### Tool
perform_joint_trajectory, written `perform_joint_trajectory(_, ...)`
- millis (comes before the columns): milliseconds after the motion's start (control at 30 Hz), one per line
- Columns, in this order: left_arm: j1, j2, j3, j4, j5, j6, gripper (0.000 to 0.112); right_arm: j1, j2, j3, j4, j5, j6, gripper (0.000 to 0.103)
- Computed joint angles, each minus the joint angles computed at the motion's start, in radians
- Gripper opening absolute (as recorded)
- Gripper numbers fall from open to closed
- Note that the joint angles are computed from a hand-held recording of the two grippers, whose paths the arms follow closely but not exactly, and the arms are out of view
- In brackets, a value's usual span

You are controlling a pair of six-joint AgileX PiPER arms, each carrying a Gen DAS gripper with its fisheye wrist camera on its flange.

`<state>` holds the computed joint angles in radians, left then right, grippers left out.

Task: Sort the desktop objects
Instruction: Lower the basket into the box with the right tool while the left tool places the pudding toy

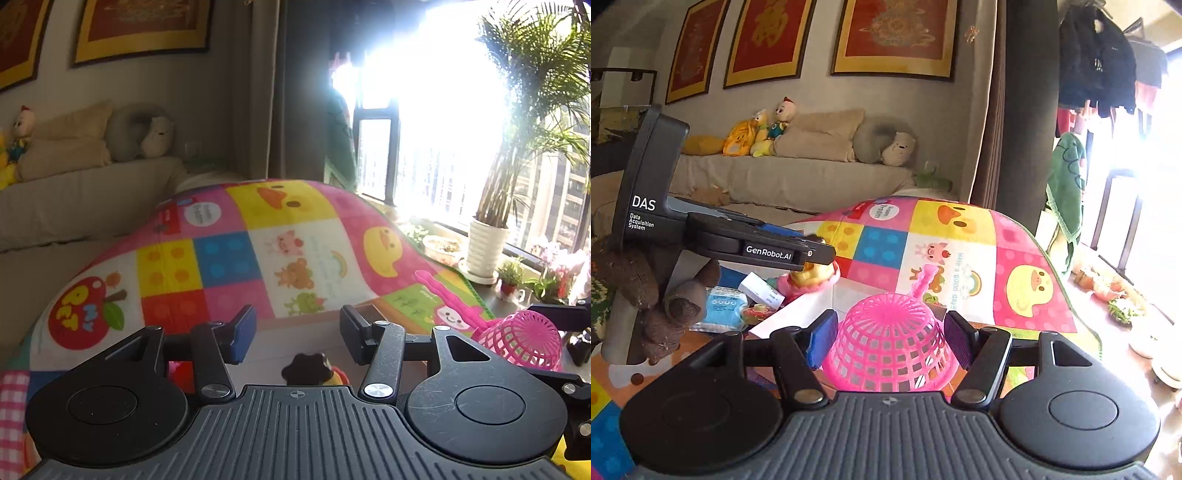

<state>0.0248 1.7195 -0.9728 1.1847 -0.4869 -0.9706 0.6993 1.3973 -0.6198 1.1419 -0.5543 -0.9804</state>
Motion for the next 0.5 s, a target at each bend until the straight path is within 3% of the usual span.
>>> perform_joint_trajectory(100, 0.104, -0.018, 0.078, -0.014, -0.079, 0.039, 0.076, -0.062, 0.102, -0.065, -0.084, 0.028, 0.081, 0.064)
perform_joint_trajectory(233, 0.226, -0.065, 0.229, -0.041, -0.132, 0.175, 0.081, -0.113, 0.253, -0.182, -0.140, 0.072, 0.139, 0.064)
perform_joint_trajectory(367, 0.347, -0.092, 0.389, -0.099, -0.191, 0.361, 0.095, -0.134, 0.403, -0.316, -0.130, 0.116, 0.149, 0.065)
perform_joint_trajectory(433, 0.398, -0.088, 0.443, -0.108, -0.205, 0.418, 0.095, -0.148, 0.439, -0.348, -0.167, 0.171, 0.207, 0.065)
perform_joint_trajectory(500, 0.452, -0.071, 0.482, -0.108, -0.219, 0.466, 0.096, -0.125, 0.455, -0.354, -0.108, 0.161, 0.188, 0.065)
